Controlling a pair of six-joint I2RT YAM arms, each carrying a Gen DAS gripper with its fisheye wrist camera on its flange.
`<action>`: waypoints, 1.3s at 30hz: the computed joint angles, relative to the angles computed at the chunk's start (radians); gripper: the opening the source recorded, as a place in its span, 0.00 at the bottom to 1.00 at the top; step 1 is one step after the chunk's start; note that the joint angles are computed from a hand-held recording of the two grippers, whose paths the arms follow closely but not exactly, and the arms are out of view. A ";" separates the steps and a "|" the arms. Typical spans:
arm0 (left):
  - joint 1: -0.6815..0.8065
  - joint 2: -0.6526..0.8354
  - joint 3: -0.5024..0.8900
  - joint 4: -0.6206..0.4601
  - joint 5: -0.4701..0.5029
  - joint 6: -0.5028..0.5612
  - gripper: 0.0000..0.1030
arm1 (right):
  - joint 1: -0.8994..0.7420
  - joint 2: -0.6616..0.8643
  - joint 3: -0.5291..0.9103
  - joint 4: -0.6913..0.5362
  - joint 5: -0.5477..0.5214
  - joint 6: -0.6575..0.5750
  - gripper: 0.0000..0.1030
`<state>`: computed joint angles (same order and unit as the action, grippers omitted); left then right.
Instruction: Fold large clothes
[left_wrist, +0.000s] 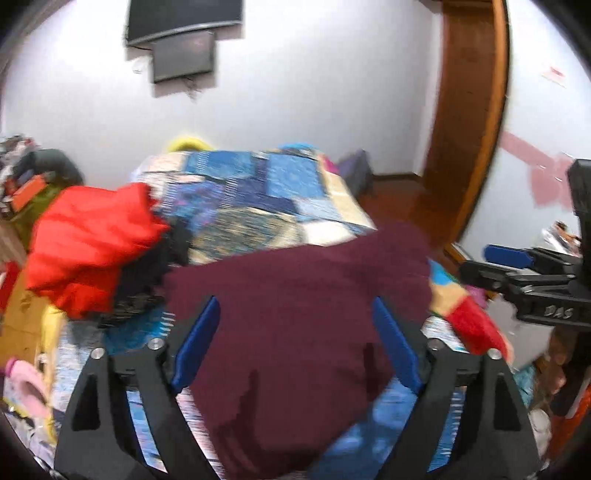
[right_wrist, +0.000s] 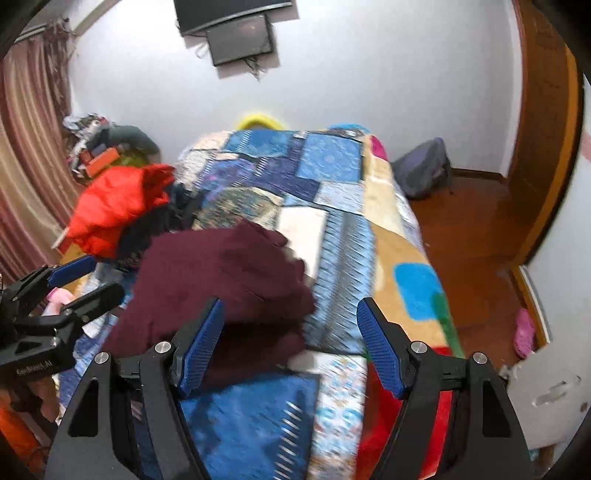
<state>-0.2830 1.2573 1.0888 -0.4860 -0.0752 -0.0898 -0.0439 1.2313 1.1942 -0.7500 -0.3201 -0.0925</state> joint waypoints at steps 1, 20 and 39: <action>0.032 -0.007 -0.007 0.003 -0.016 0.012 0.82 | 0.021 0.011 0.009 0.012 0.000 0.012 0.69; 0.237 0.151 -0.229 -0.001 0.209 0.091 0.87 | -0.075 0.254 0.012 -0.049 -0.155 0.008 0.78; 0.323 0.050 -0.177 0.002 0.134 0.062 0.87 | -0.054 0.209 0.116 -0.135 -0.164 -0.009 0.80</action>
